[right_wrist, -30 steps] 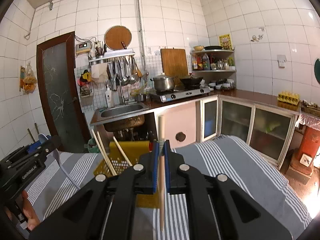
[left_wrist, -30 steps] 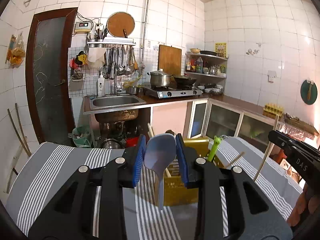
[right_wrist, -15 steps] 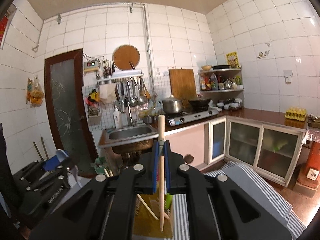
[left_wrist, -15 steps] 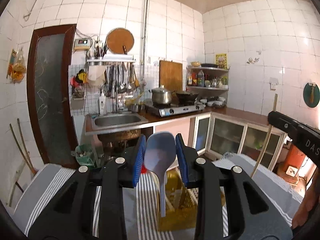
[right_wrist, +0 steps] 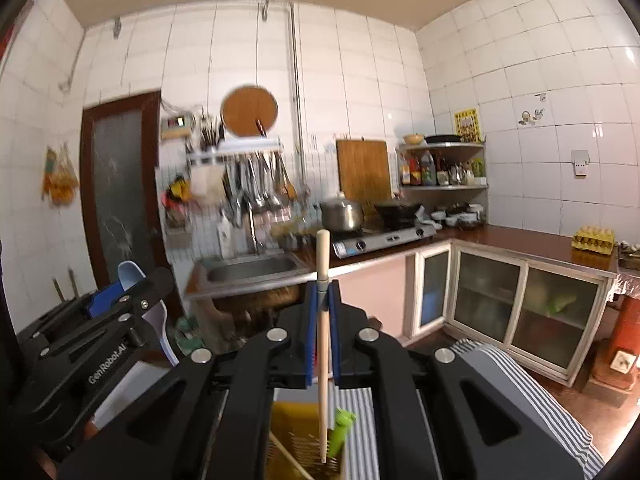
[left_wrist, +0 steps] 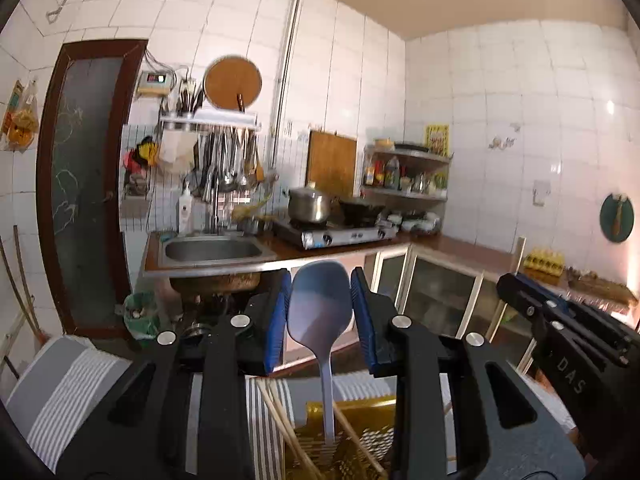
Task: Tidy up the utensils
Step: 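Lower the blue spoon into the yellow holder while the right tool inserts its chopstick, then open both tools to release the spoon and chopstick in the holder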
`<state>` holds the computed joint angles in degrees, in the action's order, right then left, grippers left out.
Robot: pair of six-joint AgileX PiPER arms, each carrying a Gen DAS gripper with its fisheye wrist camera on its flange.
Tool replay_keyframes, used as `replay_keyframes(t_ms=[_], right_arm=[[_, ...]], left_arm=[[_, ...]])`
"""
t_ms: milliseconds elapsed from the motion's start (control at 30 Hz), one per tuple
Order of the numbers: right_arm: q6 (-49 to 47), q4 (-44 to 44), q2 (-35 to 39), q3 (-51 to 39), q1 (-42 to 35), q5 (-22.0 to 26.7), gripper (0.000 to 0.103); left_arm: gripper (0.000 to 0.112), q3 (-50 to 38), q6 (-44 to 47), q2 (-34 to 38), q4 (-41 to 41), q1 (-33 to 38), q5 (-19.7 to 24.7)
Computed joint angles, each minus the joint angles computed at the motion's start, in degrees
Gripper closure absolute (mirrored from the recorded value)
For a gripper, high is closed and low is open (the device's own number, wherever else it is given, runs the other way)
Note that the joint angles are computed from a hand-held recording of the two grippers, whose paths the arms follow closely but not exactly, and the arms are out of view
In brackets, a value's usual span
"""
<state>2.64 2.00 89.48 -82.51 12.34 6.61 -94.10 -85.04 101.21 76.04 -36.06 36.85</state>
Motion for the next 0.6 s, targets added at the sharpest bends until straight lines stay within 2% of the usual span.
replay_keyframes(t_ms=[100, 200, 267, 367, 433, 467, 533, 567, 600], right_arm=[[-1.16, 0.33, 2.85, 0.59, -0.47, -0.64, 0.097], [-8.79, 7.45, 4.89, 0.83, -1.08, -0.12, 0.097], [-9.59, 7.72, 6.13, 0.63, -1.32, 0.85, 0.097], [-12.25, 10.57, 8.56, -1.45, -2.02, 4.80, 0.097], [-10.64, 8.73, 9.69, -2.40, -2.24, 6.76, 0.096], [-9.19, 6.74, 10.21, -2.99, -2.23, 8.01, 0.096], [-8.89, 5.72, 10.19, -3.00, -2.51, 9.43, 0.081], [-9.04, 5.86, 9.50, -2.12, -2.78, 9.26, 0.058], [-8.72, 5.93, 8.45, -0.99, -3.09, 8.62, 0.049]], left_arm=[[0.083, 1.49, -0.75, 2.82, -1.87, 1.98, -2.37], [0.083, 3.60, -0.97, 3.92, -3.83, 3.95, -5.05], [0.083, 5.10, -2.21, 4.46, -3.58, 4.84, -6.34], [0.082, 5.62, 0.85, 5.56, -7.05, 6.21, -7.37], [0.082, 5.48, 3.46, 5.82, -10.02, 6.58, -6.84], [0.075, 5.58, 4.62, 5.55, -11.25, 6.69, -6.72], [0.062, 7.38, 5.90, 3.35, -13.01, 6.88, -7.40], [0.052, 8.28, 4.64, 2.37, -11.85, 6.47, -6.63], [0.046, 9.81, 1.50, 0.80, -8.67, 5.41, -4.22]])
